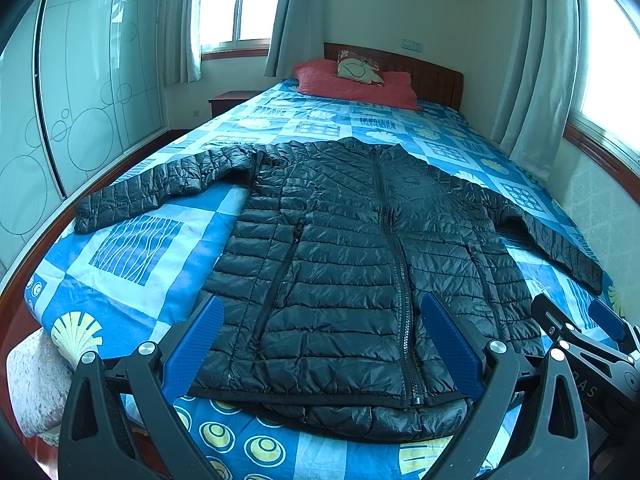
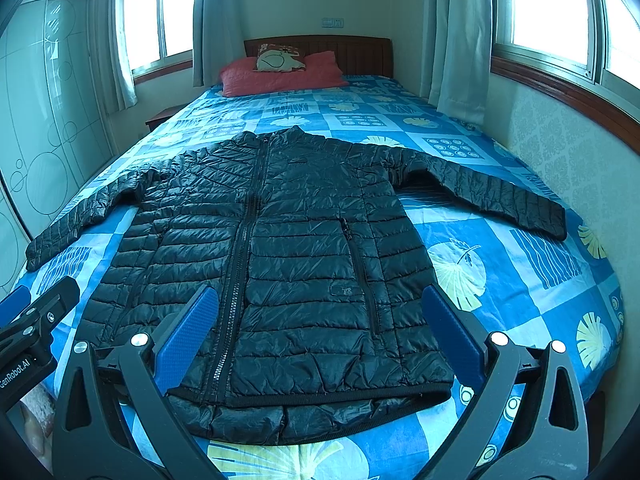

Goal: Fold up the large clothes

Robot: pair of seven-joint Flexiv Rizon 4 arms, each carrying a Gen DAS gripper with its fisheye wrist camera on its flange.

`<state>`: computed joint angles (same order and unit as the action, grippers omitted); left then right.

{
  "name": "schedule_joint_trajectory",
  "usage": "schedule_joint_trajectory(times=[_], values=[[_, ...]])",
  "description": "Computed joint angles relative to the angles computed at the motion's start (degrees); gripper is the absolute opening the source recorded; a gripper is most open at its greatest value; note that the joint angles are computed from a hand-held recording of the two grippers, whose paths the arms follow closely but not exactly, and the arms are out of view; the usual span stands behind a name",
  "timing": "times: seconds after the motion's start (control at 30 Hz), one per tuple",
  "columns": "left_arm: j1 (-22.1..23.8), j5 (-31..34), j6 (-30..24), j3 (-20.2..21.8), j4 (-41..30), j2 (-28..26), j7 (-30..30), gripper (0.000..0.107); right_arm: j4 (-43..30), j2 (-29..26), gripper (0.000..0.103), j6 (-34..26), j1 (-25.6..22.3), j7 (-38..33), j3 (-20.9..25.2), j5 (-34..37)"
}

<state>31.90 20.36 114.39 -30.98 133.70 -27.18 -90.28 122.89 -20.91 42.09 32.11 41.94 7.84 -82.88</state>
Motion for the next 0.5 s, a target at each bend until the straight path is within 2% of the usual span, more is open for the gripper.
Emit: schedule_joint_trajectory(times=[0.5], values=[[-0.16,0.1,0.33,0.48,0.15,-0.5,0.25,0.098,-0.26,-0.6,0.101,0.21,0.14,0.18,-0.13,-0.08]])
